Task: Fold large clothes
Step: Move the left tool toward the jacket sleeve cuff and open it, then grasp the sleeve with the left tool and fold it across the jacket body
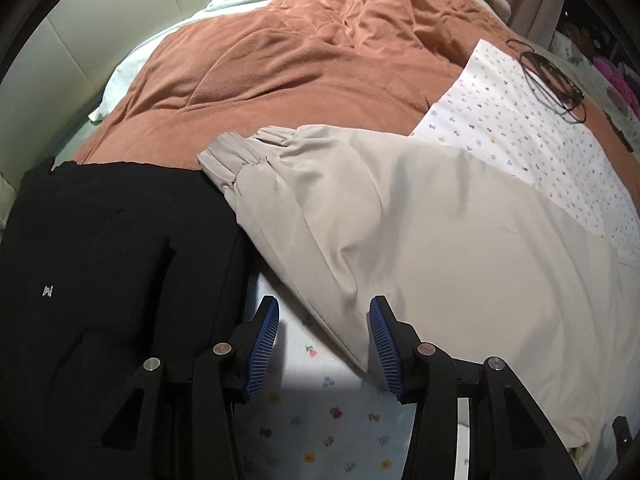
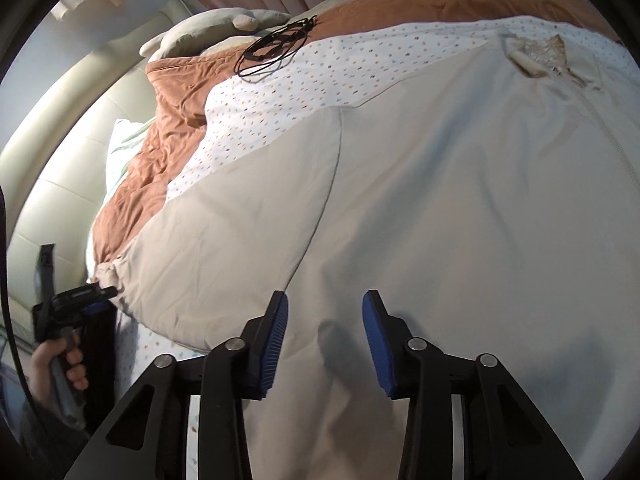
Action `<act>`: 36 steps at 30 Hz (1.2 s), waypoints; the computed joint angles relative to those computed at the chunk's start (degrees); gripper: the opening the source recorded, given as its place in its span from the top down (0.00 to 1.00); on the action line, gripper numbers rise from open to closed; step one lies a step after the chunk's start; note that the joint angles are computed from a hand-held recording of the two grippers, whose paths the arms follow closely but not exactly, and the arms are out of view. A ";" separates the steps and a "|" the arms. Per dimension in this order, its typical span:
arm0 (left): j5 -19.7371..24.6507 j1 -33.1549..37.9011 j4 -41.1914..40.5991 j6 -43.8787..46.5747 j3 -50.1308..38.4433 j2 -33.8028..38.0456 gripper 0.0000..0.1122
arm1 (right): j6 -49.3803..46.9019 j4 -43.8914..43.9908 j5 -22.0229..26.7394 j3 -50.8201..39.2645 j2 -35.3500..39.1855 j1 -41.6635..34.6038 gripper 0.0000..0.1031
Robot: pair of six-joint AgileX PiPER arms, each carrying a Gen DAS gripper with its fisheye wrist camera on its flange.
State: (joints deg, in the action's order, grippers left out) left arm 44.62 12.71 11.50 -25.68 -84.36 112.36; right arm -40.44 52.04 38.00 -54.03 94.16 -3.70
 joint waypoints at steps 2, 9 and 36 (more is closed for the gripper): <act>2.35 0.46 -0.18 1.60 -3.80 3.34 0.79 | -3.72 4.21 1.90 0.82 0.94 -0.61 0.69; 0.01 0.47 -4.08 4.66 -3.69 -1.70 0.96 | -10.42 11.67 5.41 2.15 3.32 1.59 0.80; 24.99 -35.97 -0.23 3.93 -49.67 -4.47 0.97 | -11.68 10.30 24.46 3.87 -10.93 -27.27 0.34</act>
State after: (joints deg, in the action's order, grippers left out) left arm 69.61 -23.26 11.27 -21.75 -134.02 107.89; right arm -52.12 62.33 62.47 -50.16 83.22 -30.97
